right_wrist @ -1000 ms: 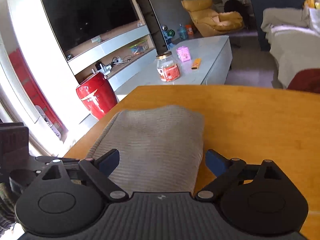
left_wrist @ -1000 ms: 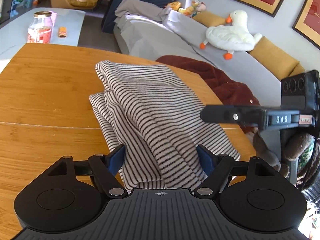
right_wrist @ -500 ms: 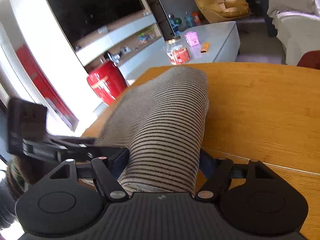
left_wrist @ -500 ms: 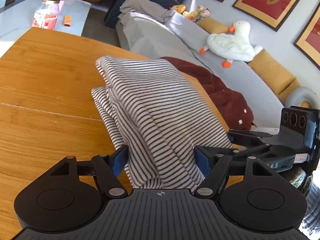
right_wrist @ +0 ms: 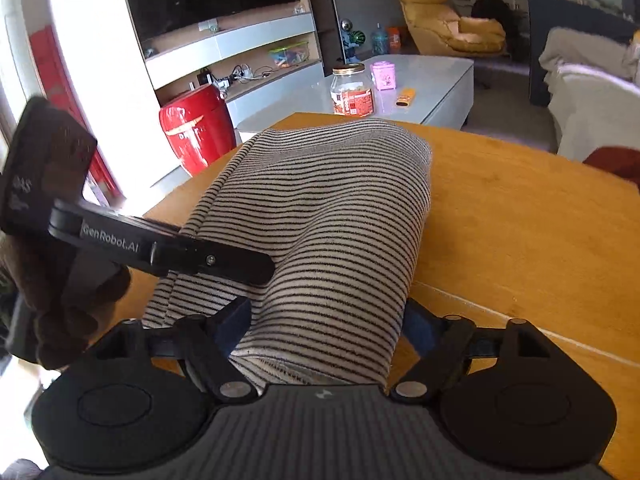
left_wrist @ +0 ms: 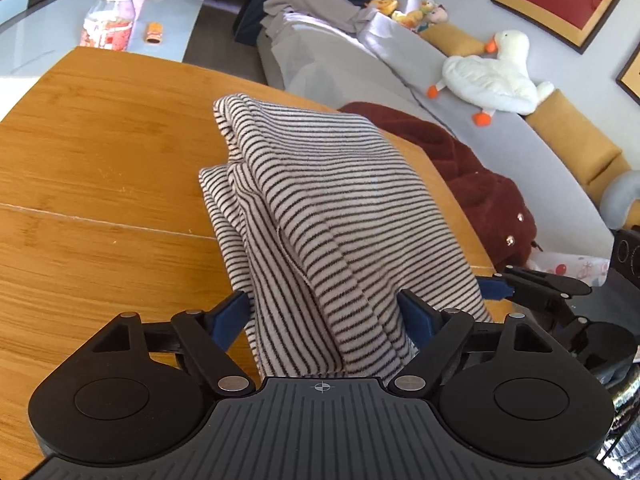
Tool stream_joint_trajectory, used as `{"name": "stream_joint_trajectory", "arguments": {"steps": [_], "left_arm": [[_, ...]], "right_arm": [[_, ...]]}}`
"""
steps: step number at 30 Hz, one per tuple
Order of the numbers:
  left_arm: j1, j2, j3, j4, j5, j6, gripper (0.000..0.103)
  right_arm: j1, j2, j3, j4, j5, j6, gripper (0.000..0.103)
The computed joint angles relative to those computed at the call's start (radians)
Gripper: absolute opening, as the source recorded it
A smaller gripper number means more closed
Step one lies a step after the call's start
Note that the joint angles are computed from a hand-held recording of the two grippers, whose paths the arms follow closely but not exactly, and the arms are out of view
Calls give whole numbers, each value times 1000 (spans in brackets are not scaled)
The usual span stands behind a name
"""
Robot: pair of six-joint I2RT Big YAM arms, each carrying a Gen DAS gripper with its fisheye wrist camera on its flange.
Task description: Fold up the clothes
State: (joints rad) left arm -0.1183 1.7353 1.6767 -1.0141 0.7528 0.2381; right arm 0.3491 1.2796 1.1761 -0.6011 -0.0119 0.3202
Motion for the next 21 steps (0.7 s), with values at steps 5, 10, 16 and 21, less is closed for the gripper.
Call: {"name": "stream_joint_trajectory", "arguments": {"steps": [5,10,16,21], "left_arm": [[-5,9,13,-10,2,26,84],[0,29,32,-26,20,25,88],[15,46,36,-24,73,34,82],[30,82,71,16,86,-18,77]], "right_arm": [[-109,-70,-61,105,-168,114,99],[-156,-41,-74,171,-183,224,99],[-153,81,-37,182,-286,237,89],[-169,189,68,167,-376,207,73]]}}
